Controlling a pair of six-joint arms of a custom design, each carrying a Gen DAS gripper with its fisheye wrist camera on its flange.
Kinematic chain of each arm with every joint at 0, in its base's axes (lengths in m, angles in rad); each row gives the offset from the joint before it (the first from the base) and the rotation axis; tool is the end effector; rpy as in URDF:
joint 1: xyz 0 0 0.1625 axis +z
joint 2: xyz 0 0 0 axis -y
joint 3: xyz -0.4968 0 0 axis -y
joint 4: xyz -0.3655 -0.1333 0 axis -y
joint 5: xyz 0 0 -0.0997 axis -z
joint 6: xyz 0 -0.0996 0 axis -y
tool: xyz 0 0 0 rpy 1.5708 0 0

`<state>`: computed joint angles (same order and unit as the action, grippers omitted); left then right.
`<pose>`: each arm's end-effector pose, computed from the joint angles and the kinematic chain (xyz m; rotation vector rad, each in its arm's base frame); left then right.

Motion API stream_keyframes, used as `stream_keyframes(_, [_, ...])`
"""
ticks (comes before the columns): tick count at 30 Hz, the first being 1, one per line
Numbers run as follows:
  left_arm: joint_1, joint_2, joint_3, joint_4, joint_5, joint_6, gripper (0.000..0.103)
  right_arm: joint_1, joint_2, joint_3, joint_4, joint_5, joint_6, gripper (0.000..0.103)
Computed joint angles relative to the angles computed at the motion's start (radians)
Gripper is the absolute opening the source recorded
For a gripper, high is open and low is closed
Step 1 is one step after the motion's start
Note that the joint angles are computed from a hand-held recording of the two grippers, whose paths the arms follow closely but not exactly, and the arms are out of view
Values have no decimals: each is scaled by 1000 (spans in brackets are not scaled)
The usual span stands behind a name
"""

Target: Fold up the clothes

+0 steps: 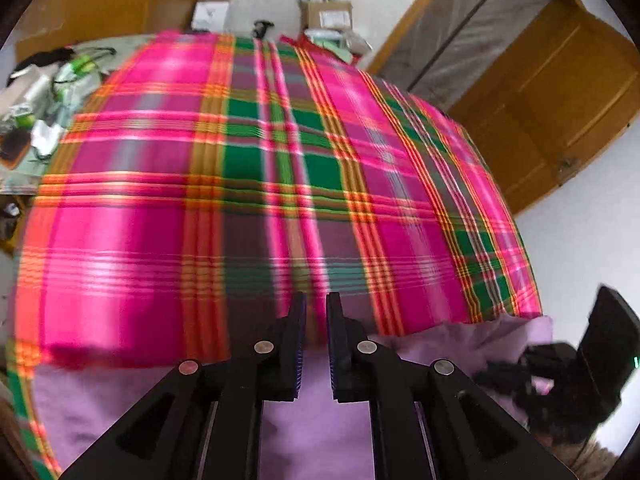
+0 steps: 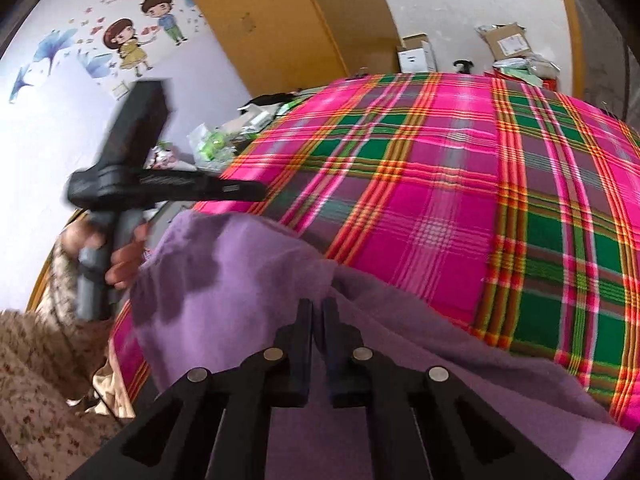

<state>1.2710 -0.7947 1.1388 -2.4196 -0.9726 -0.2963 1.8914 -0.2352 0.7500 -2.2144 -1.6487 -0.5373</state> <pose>-0.0610 -0.8385 0.3699 -0.2008 2.5833 -0.8705 0.4068 -0.8268 0.0126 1.2595 -2.7722 0.1824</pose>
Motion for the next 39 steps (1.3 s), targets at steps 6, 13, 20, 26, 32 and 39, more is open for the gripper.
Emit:
stream_keyframes(6, [13, 38, -60, 84, -61, 5, 10, -11, -42, 86, -23, 34, 17, 5])
stream_keyframes(13, [0, -15, 54, 23, -57, -23, 10, -21, -59, 126, -3, 67, 45, 5])
stream_keyframes(20, [-6, -63, 166, -30, -48, -49, 10, -19, -58, 129, 48, 80, 45, 5])
stream_keyframes(26, [-10, -84, 202, -58, -42, -59, 10, -3, -51, 107, 13, 46, 35, 6])
stream_keyframes(32, [-9, -85, 205, -67, -44, -62, 10, -3, 27, -64, 90, 32, 98, 22])
stream_keyframes(39, [-10, -83, 196, -55, -43, -53, 10, -10, 159, -336, 358, 90, 148, 29])
